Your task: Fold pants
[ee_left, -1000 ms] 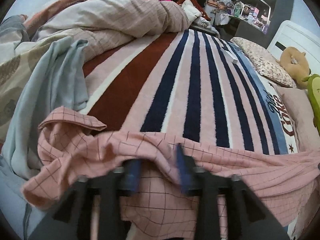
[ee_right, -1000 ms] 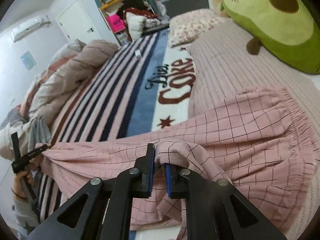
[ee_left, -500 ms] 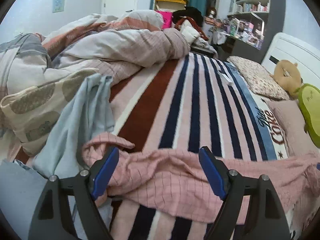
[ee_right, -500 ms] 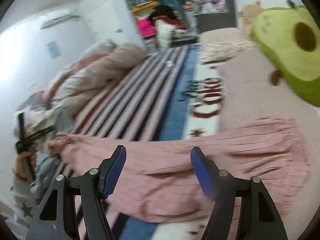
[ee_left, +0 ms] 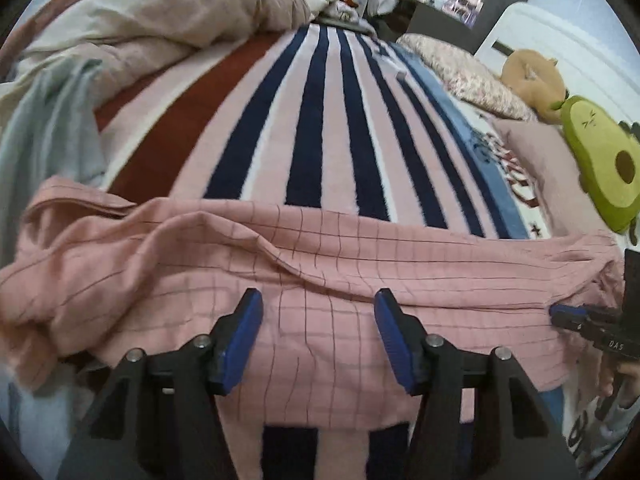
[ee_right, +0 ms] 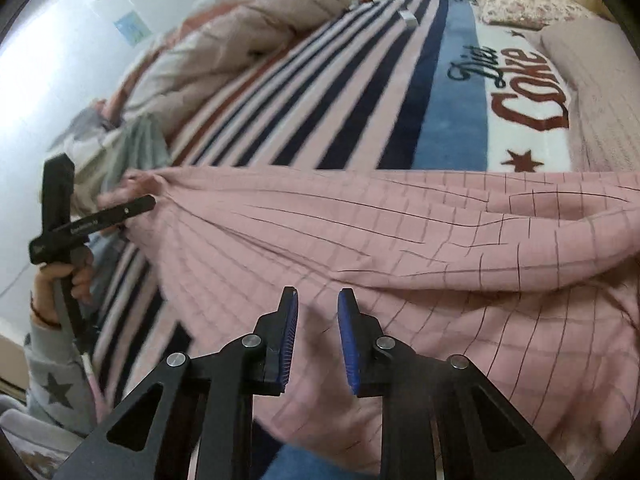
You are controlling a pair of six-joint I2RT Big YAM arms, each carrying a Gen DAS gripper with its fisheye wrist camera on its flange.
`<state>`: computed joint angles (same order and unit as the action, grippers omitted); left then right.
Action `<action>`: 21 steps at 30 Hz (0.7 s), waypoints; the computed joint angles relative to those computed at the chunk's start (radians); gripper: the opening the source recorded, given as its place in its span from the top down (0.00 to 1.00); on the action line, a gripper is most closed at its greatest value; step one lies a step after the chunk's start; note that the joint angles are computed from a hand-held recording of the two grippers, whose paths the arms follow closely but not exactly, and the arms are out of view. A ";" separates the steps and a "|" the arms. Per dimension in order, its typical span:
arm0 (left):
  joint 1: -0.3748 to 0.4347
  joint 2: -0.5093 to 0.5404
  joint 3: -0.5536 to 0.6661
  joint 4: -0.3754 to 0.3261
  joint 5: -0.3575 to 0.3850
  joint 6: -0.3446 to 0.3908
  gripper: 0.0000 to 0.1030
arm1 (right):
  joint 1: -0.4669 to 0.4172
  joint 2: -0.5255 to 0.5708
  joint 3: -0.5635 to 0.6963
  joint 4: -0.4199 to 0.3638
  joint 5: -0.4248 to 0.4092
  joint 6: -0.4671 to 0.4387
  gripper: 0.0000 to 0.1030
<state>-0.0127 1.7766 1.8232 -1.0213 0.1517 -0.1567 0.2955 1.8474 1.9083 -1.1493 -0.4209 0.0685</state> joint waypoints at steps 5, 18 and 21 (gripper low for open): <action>0.002 0.086 0.090 -0.025 -0.051 0.010 0.47 | -0.018 0.068 0.079 -0.009 0.074 0.007 0.85; 0.025 0.127 0.186 0.025 -0.122 0.000 0.33 | -0.050 0.127 0.263 0.005 0.272 -0.003 0.76; 0.023 0.061 0.129 0.046 -0.114 -0.006 0.31 | -0.055 0.041 0.171 0.039 0.247 0.006 0.62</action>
<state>0.0104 1.8381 1.9520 -0.9752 0.0378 -0.1624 0.2407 1.8882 2.0789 -1.1099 -0.1740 0.0748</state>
